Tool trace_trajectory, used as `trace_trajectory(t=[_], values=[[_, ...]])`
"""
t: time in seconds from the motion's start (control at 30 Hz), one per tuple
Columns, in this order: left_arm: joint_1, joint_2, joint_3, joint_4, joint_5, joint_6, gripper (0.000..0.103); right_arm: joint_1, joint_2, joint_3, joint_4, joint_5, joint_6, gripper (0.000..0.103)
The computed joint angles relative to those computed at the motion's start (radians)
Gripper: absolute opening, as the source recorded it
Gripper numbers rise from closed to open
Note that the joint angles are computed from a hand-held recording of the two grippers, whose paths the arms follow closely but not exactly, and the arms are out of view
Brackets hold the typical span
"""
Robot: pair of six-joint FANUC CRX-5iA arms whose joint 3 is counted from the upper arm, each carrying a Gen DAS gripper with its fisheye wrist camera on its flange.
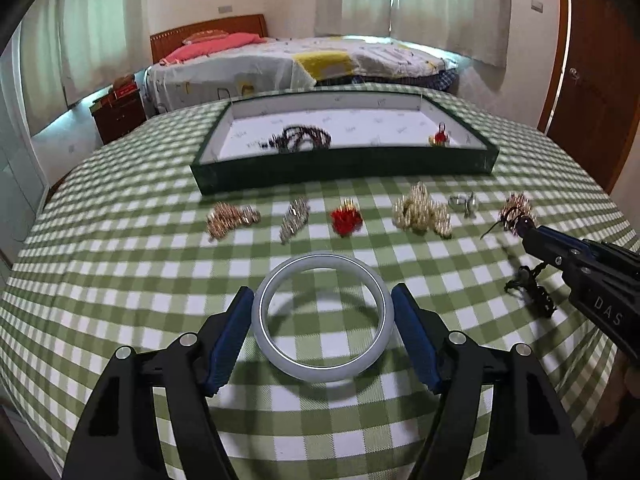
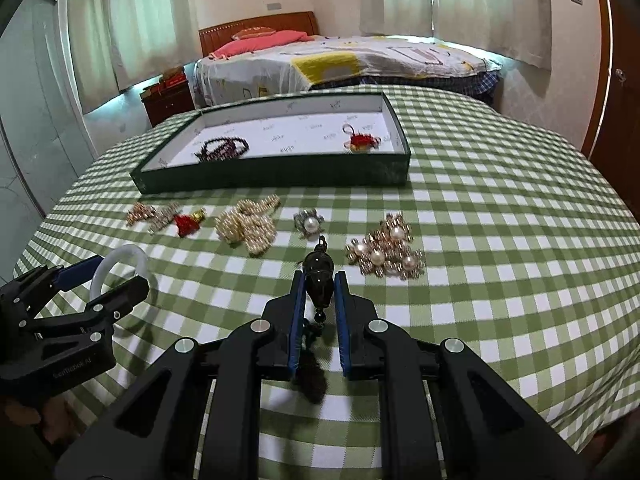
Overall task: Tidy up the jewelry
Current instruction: 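Carry the bangle into the green box with the left gripper while the right gripper carries the pendant there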
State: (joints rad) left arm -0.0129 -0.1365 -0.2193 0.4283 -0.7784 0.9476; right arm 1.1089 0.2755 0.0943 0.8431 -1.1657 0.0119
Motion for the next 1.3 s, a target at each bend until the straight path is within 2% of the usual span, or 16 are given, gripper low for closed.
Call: trace_trajectory(t=[0.37,0.5,0.67,0.83,1.03,1.2,1.3], values=[[0.011,0.055,0.105,0.084,0.017,-0.026,0.068,-0.052,0.029,0.103,0.075,0.037,0.059,0.015],[-0.005,0.120,0.195,0.096,0.029,-0.009,0.068,-0.098,0.057,0.168,0.106,0.064,0.103,0.015],[-0.032,0.204,0.304,0.100,0.083,-0.003,0.068,-0.165,0.119,0.271,0.156,0.097,0.180,0.015],[-0.054,0.311,0.445,0.066,0.084,0.062,0.068,-0.233,0.180,0.360,0.145,0.140,0.245,0.015],[-0.084,0.476,0.674,-0.056,0.001,0.191,0.068,-0.308,0.270,0.492,0.029,0.139,0.363,0.015],[-0.107,0.642,0.920,-0.168,-0.164,0.297,0.068,-0.353,0.353,0.623,-0.110,0.096,0.476,0.015],[-0.115,0.734,1.059,-0.210,-0.269,0.339,0.068,-0.376,0.427,0.753,-0.204,0.032,0.565,0.015]])
